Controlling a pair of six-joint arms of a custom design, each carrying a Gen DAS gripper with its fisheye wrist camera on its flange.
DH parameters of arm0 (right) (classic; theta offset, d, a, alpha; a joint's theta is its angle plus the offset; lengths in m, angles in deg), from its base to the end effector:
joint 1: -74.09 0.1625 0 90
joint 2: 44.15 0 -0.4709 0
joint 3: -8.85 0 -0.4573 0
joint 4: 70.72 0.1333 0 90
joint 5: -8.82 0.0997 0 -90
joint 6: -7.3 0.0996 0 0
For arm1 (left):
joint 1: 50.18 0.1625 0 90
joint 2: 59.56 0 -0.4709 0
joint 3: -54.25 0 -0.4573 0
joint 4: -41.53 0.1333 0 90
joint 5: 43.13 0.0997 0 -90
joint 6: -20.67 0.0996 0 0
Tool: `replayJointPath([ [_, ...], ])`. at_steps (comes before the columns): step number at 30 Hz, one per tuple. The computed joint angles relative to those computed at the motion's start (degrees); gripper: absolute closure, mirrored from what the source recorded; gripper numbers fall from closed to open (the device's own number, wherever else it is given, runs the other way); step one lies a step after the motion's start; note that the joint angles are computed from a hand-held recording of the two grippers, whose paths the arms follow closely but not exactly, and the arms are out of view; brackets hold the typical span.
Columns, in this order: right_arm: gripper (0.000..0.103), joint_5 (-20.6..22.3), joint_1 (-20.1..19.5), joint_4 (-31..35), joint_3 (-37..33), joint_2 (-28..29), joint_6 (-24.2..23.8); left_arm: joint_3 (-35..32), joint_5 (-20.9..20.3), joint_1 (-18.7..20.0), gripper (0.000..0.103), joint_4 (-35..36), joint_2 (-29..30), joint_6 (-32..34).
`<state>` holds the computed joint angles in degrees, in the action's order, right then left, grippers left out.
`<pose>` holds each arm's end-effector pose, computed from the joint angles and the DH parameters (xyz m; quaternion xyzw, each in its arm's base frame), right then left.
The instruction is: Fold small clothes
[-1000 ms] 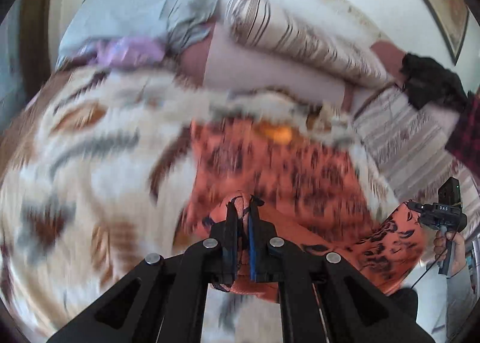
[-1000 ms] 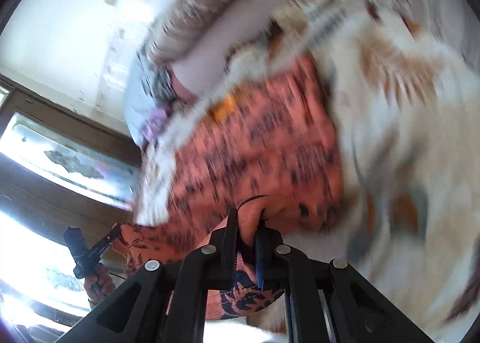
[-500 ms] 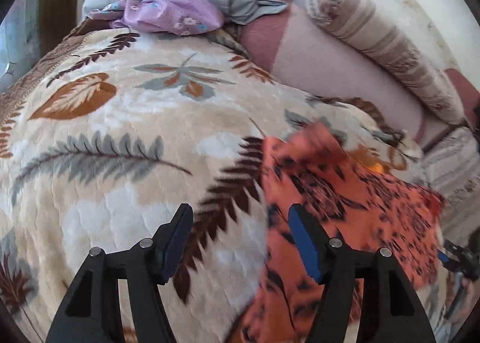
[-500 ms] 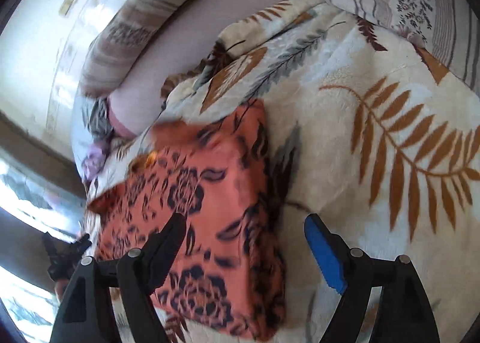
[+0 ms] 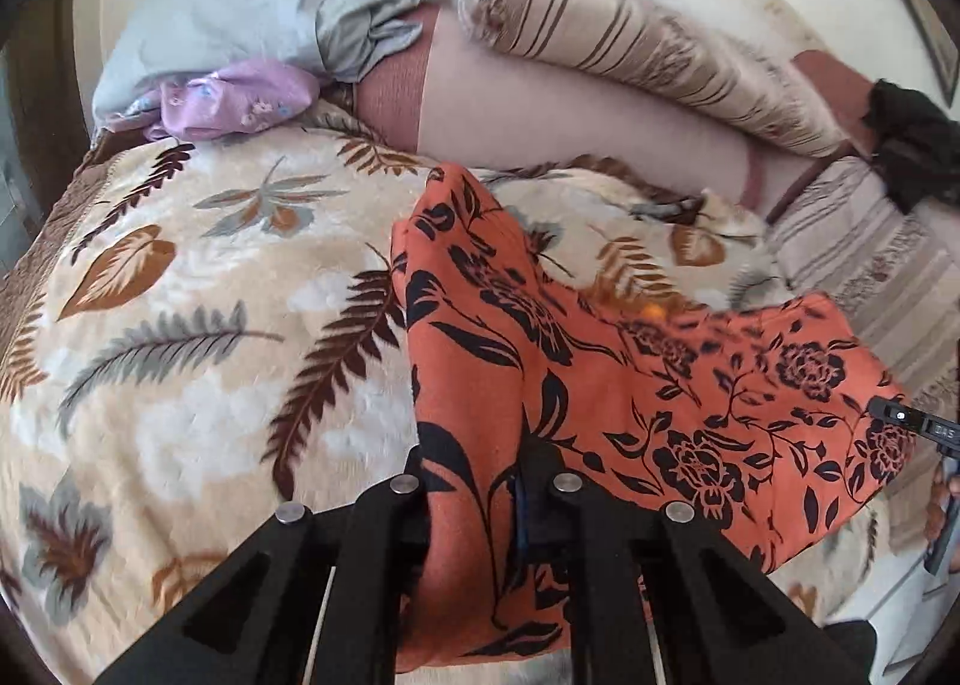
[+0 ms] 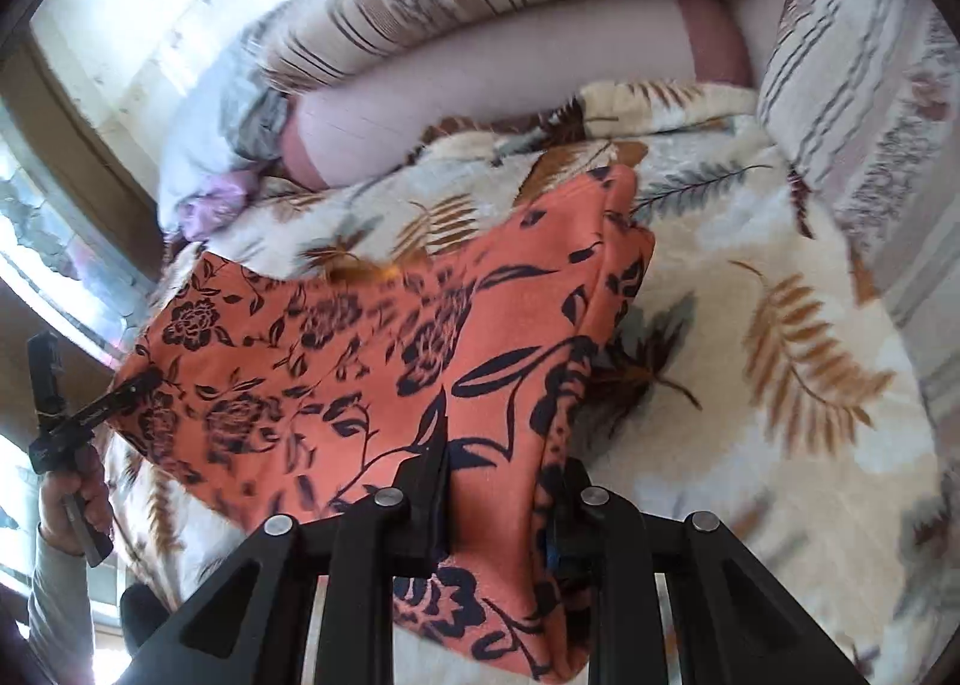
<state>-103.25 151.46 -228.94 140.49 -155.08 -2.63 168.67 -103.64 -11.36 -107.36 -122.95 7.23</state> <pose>0.0072 -0.4063 0.4518 -0.0982 -0.8963 0.3535 0.2491 -0.3603 -0.5239 0.1557 0.2955 0.9186 -0.1917 0.1792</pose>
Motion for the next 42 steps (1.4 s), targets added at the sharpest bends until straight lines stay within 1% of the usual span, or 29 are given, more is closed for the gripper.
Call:
replayJointPath([
  [1,0.079,1.72,-0.85,1.29,1.67,-2.77,0.94,2.08,-0.50,-0.43,0.088,0.62,-2.02,-0.98],
  [2,0.073,4.39,-3.10,2.93,4.29,-6.43,2.05,4.23,-0.58,-0.68,0.082,1.58,-3.41,-2.40],
  [4,0.035,7.77,-8.17,1.88,9.18,-9.40,2.12,9.16,-0.62,0.32,0.057,2.57,-4.75,-4.23],
  [5,0.004,10.40,-12.52,3.52,11.72,-11.18,1.24,10.85,0.08,1.26,0.039,4.47,-4.56,-5.14],
  [6,0.008,10.64,-16.52,6.00,13.71,-12.00,0.90,12.84,1.03,3.01,0.039,4.69,-3.72,-5.73],
  [7,0.012,11.42,-20.02,6.08,15.75,-13.34,-1.12,14.15,-0.42,3.73,0.039,2.51,-5.21,-4.51],
  [8,0.016,14.50,-21.53,3.77,17.83,-17.09,-3.73,14.85,-0.13,3.34,0.039,1.54,-7.01,-4.29],
  [9,0.016,17.56,-23.23,3.85,18.69,-20.06,-3.95,14.47,2.44,2.58,0.039,2.98,-7.64,-5.48],
  [10,0.016,18.23,-23.26,4.89,18.19,-21.55,-1.89,13.38,4.39,2.03,0.039,4.51,-7.76,-6.05],
  [13,0.016,17.74,-21.04,2.37,16.12,-21.39,-1.77,10.36,5.73,1.81,0.039,-0.27,-6.60,-1.36],
  [16,0.016,17.91,-19.39,-2.10,12.20,-14.49,-0.30,6.35,3.91,2.93,0.039,-1.89,-2.38,1.66],
  [19,0.019,11.97,-16.71,-8.70,8.92,-5.39,-0.71,2.73,5.45,3.95,0.039,-1.57,3.24,4.49],
  [20,0.032,10.03,-15.84,-10.23,7.80,-2.39,-0.63,2.21,5.99,3.94,0.039,-2.04,4.53,5.52],
  [21,0.056,7.65,-14.82,-10.92,6.46,0.43,-0.61,1.44,6.70,3.99,0.048,-1.94,5.70,6.54],
  [22,0.071,5.80,-14.09,-10.30,5.57,1.71,-0.74,0.60,7.37,3.81,0.069,-1.94,7.49,6.59],
  [23,0.083,2.26,-12.30,-9.73,4.42,3.76,-1.22,-0.71,8.39,4.33,0.097,-0.31,9.03,6.44],
  [24,0.096,0.81,-11.72,-10.10,4.17,4.21,-2.77,-0.83,8.08,4.21,0.101,-1.09,8.80,6.45],
  [25,0.097,-1.48,-10.01,-11.42,4.43,4.34,-4.48,0.15,7.83,3.99,0.101,-4.26,8.30,7.87],
  [28,0.097,-4.25,-6.86,-16.32,4.88,2.79,-7.45,1.29,8.98,2.93,0.101,-10.72,7.46,11.00],
  [31,0.097,-6.27,-9.40,-16.97,3.35,5.09,-6.75,-1.76,9.45,5.16,0.098,-6.87,11.31,9.49],
  [32,0.093,-3.98,-12.08,-14.69,2.75,5.65,-5.09,-2.91,10.44,6.37,0.096,-4.43,13.33,8.51],
  [34,0.087,3.32,-17.41,-9.57,2.65,4.39,0.57,-2.48,10.82,6.14,0.095,-5.76,13.09,8.46],
  [35,0.082,4.84,-17.96,-10.61,3.45,2.90,1.55,-2.10,11.08,5.47,0.082,-4.80,11.97,7.67],
  [36,0.068,5.59,-17.87,-11.98,4.41,1.25,2.12,-1.19,11.49,4.67,0.058,-5.21,10.62,7.45],
  [37,0.059,5.33,-17.34,-12.79,5.03,0.02,2.27,0.03,12.19,3.80,0.052,-7.00,9.45,8.30],
  [38,0.039,4.12,-15.90,-14.06,6.07,-2.00,2.35,1.92,13.97,2.38,0.050,-10.40,8.05,10.17],
  [39,0.038,4.07,-14.65,-15.26,6.97,-3.61,2.18,3.71,15.55,0.90,0.047,-12.99,6.57,11.36],
  [40,0.038,6.19,-13.70,-14.73,8.14,-6.35,2.13,4.94,16.06,-0.22,0.044,-13.61,5.10,11.09],
  [42,0.038,11.89,-12.61,-8.96,9.27,-10.77,3.62,7.68,15.26,-2.71,0.038,-13.08,1.60,8.89],
])
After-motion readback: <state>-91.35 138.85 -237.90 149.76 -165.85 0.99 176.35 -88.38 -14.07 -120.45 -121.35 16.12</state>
